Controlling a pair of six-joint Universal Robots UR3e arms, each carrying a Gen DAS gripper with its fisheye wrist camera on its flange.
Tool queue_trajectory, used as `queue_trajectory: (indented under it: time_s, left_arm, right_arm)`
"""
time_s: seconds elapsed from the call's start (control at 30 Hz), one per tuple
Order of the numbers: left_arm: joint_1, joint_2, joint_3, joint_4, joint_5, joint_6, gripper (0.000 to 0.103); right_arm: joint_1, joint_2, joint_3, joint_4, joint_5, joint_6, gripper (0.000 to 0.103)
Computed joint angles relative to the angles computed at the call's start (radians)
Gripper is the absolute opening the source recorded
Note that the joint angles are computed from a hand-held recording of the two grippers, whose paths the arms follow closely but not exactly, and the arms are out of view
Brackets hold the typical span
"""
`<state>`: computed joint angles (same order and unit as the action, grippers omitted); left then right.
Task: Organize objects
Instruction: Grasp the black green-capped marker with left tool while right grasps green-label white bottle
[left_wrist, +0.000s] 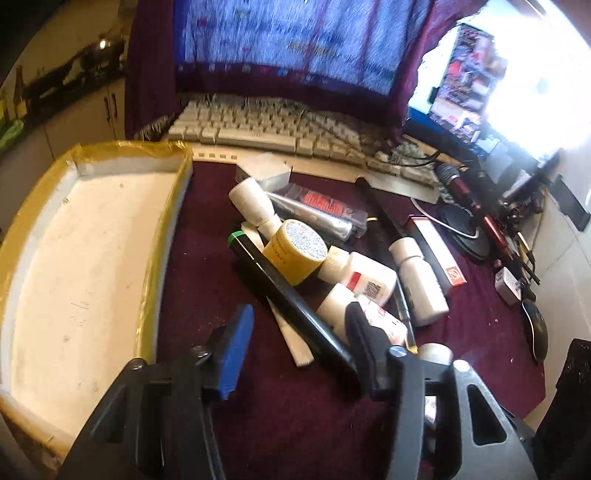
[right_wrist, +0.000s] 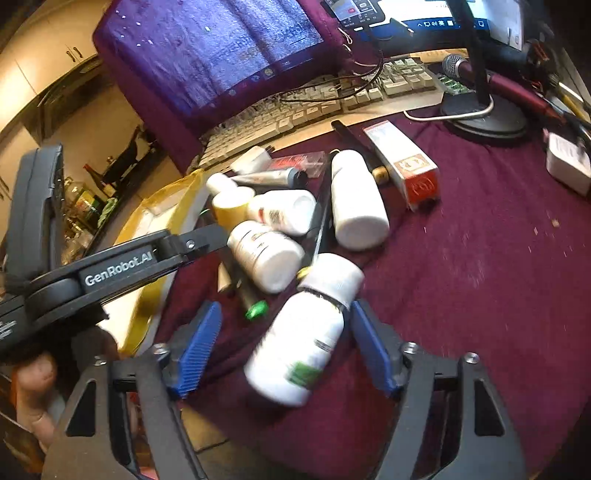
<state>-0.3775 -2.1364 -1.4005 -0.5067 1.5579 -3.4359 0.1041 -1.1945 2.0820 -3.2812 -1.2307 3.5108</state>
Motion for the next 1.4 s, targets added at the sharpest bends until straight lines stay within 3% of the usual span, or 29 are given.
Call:
queue_trajectory:
  time_s: [0.03,0.07,0.13,0.23,0.4,0.6,0.7,0.93,1.03,1.13,1.4]
  left_arm:
    - [0.004,-0.011,0.02,-0.014,-0.003,-0.005,0.039]
    - [0.002,-0.03,0.05,-0.033,0.01,-0.001,0.039]
    - [0.007,-0.056,0.086,-0.056,0.029,-0.008,0.037]
    - [0.02,-0.077,0.103,-0.052,0.03,-0.006,0.019]
    - [0.015,-0.03,0.031,-0.032,0.008,0.028,0.017]
    - [-0.034,-0.01,-0.021,-0.009,0.073,0.097,0.02]
    - [-0.013,-0.006,-0.02,-0.047,0.024,0.065,0.029]
    - [-0.063,0.023,-0.114,0.054,0.085,0.116,0.023]
    - [-0.055,0.059,-0.166,0.081,0.06,0.13,0.022]
    - [-0.043,0.079,-0.208,0.101,0.034,0.137,0.025]
    - [-0.048,0.119,-0.308,0.161,0.034,0.146,0.046]
  right_arm:
    - [-0.008,0.004,0.0,0.001,-0.004,-0.005,0.04]
    - [-0.017,0.007,0.015,-0.021,0.002,-0.006,0.036]
    - [-0.038,0.007,0.058,-0.073,0.015,-0.032,0.035]
    - [-0.033,-0.004,0.094,-0.106,0.018,-0.041,0.035]
    - [-0.008,0.0,0.121,-0.155,-0.012,-0.049,0.035]
    - [0.019,0.006,0.126,-0.173,-0.053,-0.062,0.035]
    - [0.038,0.025,0.133,-0.218,-0.087,-0.077,0.036]
    - [0.07,0.036,0.127,-0.236,-0.14,-0.117,0.036]
    - [0.083,0.033,0.101,-0.194,-0.168,-0.129,0.036]
    - [0.105,0.029,0.08,-0.155,-0.206,-0.134,0.036]
    - [0.113,-0.002,0.088,-0.107,-0.243,-0.114,0.035]
